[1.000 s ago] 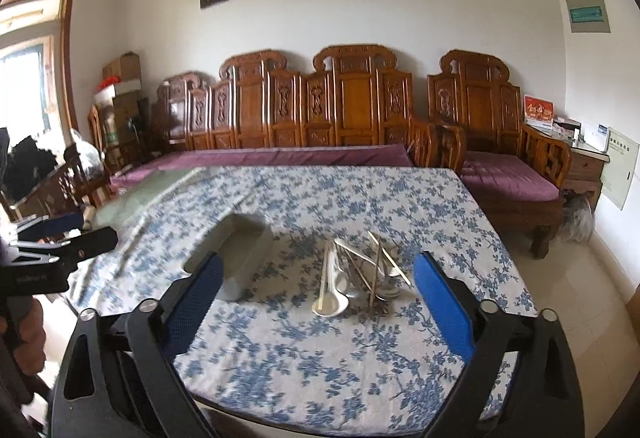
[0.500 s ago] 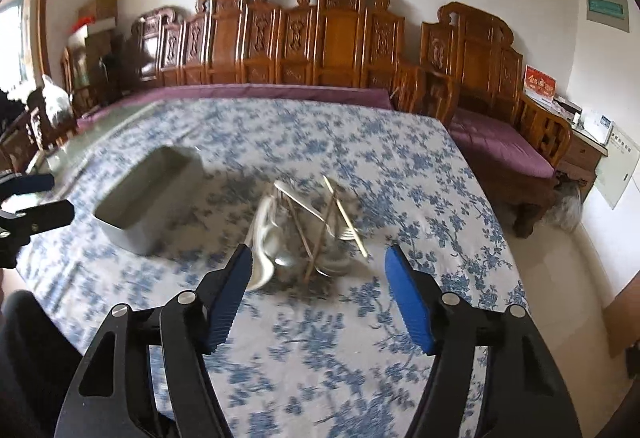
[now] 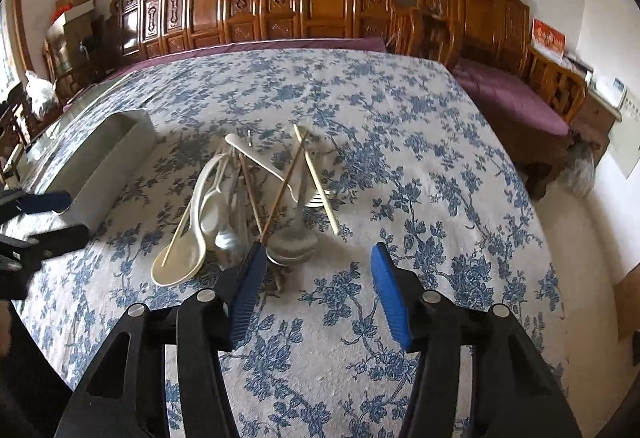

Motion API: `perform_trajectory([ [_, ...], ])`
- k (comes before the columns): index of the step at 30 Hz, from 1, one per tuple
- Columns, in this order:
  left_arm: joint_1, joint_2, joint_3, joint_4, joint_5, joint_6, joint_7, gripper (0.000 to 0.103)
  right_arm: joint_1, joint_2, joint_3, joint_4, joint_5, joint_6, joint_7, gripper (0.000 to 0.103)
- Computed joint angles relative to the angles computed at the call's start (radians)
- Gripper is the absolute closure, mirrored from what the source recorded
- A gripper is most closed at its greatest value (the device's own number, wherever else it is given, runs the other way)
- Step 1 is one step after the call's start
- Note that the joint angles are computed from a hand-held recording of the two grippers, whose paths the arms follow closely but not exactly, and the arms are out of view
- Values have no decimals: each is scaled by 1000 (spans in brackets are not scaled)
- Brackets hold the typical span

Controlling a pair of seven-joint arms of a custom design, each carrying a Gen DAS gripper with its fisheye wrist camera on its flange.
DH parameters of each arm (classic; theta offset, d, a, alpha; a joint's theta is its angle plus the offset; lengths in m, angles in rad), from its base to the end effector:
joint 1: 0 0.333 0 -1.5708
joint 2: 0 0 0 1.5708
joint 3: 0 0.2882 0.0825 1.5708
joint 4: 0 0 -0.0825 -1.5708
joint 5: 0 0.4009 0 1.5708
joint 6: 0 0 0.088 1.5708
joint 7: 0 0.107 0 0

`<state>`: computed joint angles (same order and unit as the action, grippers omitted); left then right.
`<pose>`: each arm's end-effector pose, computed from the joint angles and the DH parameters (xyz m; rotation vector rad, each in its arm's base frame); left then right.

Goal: Organize utensils
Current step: 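Grasp a wooden chopstick with the left tool while the right tool grasps another chopstick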

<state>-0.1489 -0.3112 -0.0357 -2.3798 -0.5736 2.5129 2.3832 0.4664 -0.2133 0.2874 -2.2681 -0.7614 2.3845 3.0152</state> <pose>0.4989 -0.0891 0.4537 -1.3151 2.5069 -0.8337 0.3908 0.3624 0.4439 -1.6271 1.9898 -0.7244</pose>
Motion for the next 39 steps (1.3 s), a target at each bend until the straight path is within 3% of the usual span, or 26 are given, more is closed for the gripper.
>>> perform_trajectory([
  [5, 0, 106, -44, 58, 53, -1, -64, 49, 1, 6, -5, -5, 2, 32, -13, 46],
  [7, -1, 146, -61, 80, 65, 14, -85, 51, 2, 13, -5, 1, 5, 31, -23, 46],
  [12, 11, 230, -91, 135, 123, 16, -158, 70, 2, 9, -6, -1, 10, 32, -19, 46],
  [17, 26, 268, -100, 178, 123, 0, -186, 80, 0, 1, -5, -8, 12, 35, -19, 46],
  [21, 46, 281, -96, 195, 94, -16, -179, 82, 0, 18, -3, 6, 15, 35, -30, 46],
  [26, 63, 282, -94, 195, 66, -15, -149, 97, 11, 67, -10, 47, 11, 37, -48, 46],
  [30, 75, 275, -89, 195, 59, -28, -137, 99, 24, 107, -24, 77, 8, 53, -59, 47],
  [39, 82, 208, -64, 149, -12, -29, -65, 99, 26, 177, -77, 95, 82, 186, -94, 73],
])
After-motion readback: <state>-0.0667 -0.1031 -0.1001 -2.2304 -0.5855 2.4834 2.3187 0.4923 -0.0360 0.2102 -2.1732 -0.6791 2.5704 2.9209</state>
